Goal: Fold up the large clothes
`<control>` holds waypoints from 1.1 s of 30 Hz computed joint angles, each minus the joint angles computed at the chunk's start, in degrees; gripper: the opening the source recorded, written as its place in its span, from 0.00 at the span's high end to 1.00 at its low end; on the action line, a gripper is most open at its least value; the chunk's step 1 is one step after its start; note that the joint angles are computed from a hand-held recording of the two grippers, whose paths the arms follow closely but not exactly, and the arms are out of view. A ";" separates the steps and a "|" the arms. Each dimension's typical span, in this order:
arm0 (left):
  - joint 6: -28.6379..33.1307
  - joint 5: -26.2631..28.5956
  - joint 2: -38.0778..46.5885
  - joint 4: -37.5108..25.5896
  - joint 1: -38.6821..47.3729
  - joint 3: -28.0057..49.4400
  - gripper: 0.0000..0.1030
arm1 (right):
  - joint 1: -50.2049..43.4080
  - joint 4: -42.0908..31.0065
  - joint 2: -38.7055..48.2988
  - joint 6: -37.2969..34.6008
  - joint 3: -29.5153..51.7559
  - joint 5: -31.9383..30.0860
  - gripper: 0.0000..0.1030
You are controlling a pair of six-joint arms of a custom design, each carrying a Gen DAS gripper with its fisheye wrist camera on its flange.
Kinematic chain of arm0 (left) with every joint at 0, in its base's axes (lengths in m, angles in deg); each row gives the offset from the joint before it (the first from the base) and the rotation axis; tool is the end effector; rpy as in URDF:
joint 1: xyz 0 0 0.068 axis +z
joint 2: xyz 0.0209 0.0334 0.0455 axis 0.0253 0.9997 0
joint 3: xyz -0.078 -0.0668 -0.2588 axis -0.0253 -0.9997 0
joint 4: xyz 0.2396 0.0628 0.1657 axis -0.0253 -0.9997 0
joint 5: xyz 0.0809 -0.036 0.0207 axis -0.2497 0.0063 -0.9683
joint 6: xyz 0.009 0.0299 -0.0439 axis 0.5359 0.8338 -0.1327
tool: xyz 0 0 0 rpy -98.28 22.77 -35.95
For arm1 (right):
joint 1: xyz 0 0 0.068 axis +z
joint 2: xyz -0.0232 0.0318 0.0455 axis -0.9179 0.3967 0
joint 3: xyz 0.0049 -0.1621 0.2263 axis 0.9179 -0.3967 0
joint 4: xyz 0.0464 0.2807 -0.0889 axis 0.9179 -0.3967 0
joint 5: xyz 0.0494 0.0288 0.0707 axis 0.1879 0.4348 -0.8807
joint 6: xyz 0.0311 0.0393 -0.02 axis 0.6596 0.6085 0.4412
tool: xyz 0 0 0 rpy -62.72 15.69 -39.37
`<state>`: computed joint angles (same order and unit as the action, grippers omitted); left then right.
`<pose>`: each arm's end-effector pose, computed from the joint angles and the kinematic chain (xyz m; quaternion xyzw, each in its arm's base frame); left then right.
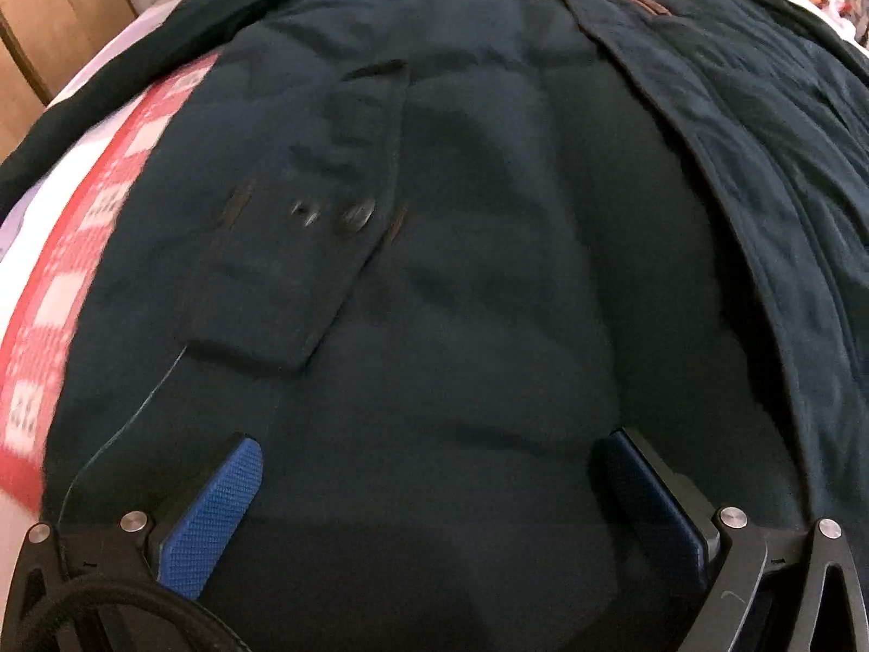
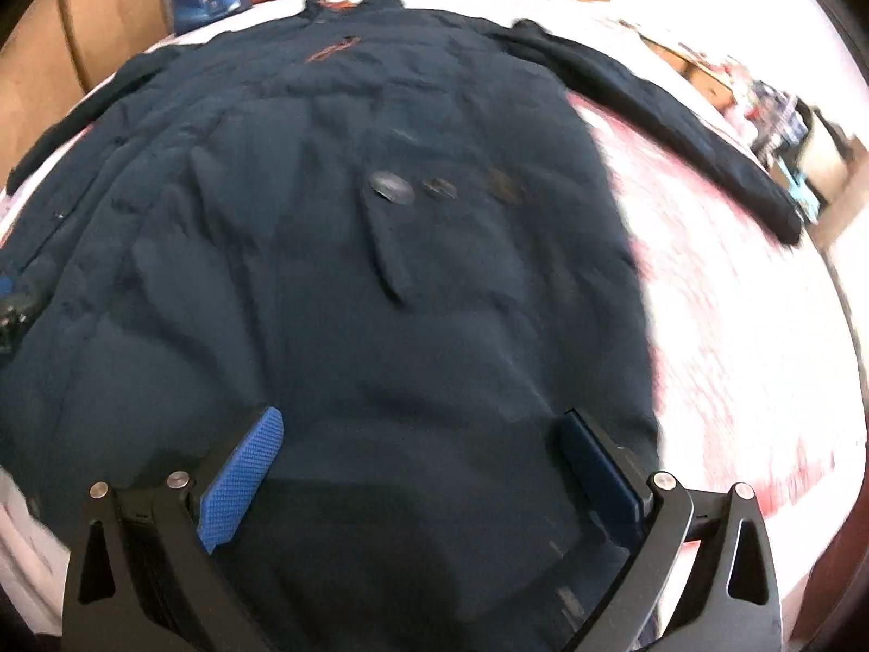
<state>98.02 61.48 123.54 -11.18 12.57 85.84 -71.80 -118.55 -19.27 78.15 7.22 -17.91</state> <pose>0.1822 0.0336 0.2078 0.0713 0.9700 0.0299 0.2305 0.1410 -0.0150 0.2239 0.0050 0.9735 -0.0500 0.2230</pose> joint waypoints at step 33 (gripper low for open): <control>-26.87 -12.09 68.03 14.35 -26.23 59.51 0.00 | -1.12 11.29 95.37 -6.46 87.92 -1.27 0.01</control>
<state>71.15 49.39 191.57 3.17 -13.66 145.34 -72.92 -107.26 76.10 71.69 95.13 -19.18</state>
